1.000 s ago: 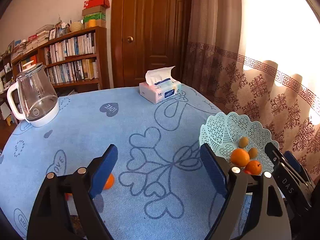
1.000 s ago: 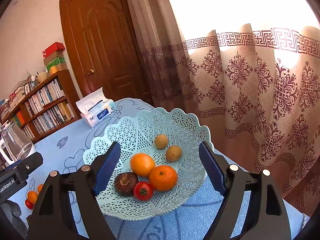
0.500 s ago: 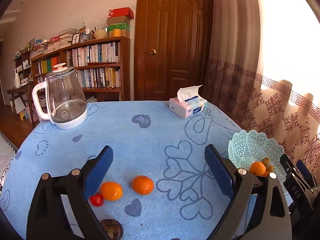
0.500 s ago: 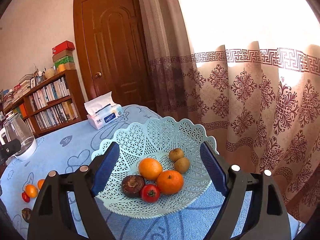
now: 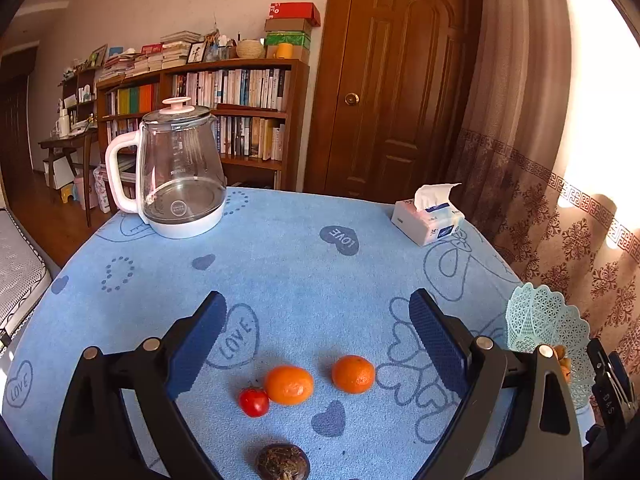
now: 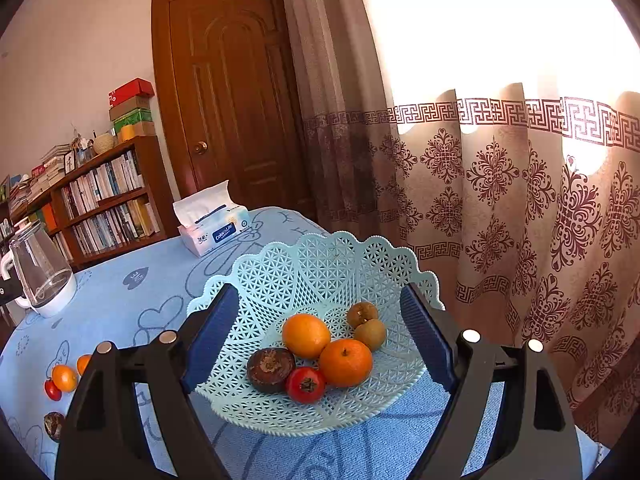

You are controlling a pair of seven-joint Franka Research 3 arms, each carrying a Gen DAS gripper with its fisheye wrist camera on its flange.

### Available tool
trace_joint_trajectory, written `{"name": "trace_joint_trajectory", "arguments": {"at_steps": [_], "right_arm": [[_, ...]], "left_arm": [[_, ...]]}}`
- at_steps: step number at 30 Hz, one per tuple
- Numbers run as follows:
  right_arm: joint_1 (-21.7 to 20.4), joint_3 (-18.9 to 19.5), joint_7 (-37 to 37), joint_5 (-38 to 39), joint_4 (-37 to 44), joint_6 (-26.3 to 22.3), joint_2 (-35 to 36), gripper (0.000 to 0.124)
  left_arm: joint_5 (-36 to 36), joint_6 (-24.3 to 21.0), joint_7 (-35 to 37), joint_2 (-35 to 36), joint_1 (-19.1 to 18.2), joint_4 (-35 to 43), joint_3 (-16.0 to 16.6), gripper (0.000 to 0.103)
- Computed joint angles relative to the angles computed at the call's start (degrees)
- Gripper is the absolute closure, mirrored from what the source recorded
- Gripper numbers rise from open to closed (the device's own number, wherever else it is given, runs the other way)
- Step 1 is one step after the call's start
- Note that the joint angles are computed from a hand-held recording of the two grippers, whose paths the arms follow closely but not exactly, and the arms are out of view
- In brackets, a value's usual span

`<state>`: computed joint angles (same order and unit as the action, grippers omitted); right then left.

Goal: Organize fruits
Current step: 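Move the left tool back toward the remaining red tomato, then grasp the red tomato with the left tool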

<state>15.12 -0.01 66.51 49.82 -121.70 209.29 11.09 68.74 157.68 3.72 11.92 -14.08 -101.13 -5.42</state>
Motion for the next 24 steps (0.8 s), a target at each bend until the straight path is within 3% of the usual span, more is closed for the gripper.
{"name": "trace_joint_trajectory", "arguments": {"at_steps": [14,24], "right_arm": [[-0.1,0.0,0.4,-1.7,-0.2,-1.0,-0.1,0.04],[0.0,-0.2,0.5,-2.3,0.0,-1.5,0.0,0.04]], "left_arm": [[-5.5,-0.5,2.4,-2.3,3.4,-4.5,-0.2,0.012],[-15.6,0.9,11.5,-1.6,4.7,-7.5,-0.7,0.033]]}}
